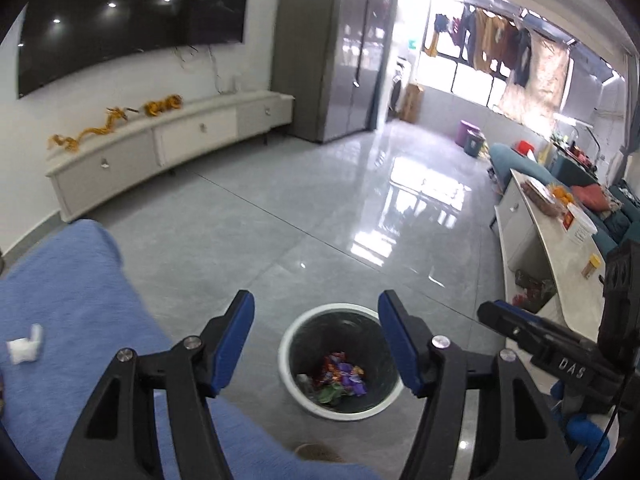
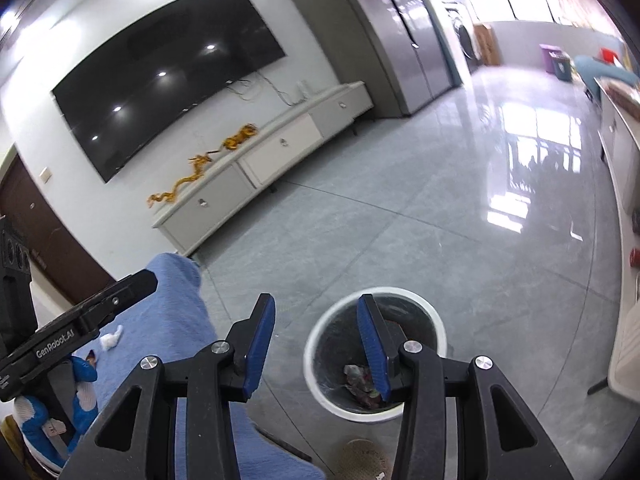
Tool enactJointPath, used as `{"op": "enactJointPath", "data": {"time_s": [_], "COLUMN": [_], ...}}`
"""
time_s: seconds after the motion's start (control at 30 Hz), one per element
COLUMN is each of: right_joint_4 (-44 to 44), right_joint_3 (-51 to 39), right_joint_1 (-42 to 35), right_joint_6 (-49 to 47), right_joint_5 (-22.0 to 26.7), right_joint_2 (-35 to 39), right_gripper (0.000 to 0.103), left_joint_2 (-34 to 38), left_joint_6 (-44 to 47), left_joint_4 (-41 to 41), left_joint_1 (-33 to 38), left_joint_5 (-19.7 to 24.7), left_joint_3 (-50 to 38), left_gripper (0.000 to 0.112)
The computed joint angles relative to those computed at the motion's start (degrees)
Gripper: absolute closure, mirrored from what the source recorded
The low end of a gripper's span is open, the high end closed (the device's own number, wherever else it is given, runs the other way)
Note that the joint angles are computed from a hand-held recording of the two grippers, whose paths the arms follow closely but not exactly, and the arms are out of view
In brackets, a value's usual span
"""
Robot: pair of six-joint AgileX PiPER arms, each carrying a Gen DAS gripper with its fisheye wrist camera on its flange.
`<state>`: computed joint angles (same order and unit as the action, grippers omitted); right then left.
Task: Collect trash
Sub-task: 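Move both tools back over the brown wrapper and white tissue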
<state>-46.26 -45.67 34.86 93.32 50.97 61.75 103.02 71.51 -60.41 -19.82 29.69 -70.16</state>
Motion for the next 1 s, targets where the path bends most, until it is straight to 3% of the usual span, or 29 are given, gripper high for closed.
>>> {"op": "enactJointPath", "data": {"time_s": [0.2,0.4,0.77,1.0], "right_joint_4": [-3.5,-4.4,-0.3,3.1], "right_joint_3": [-9.0,-17.6,-35.1,-45.4], "right_joint_1": [8.3,13.2,16.6,17.4], "right_joint_6": [0.0,-2.2,-12.7,-19.6], "right_joint_5": [5.1,6.4,6.7,7.0], "right_joint_2": [6.2,14.2,30.8,39.3], "right_gripper": [0.056,0.05,0.048,0.047], "left_joint_2": [-8.6,-12.3,-7.1,-1.9], "left_joint_6": [11.4,20.7,27.1,26.8], "left_joint_4": [-9.8,-17.2,-19.6,-19.1], "left_joint_1": [11.1,24.7,42.6,47.3], "left_joint_5": [-0.1,4.6,14.8,16.6], "left_joint_3": [8.1,12.2,8.9,3.8], "left_gripper": [0.05,0.05,0.049,0.049]}}
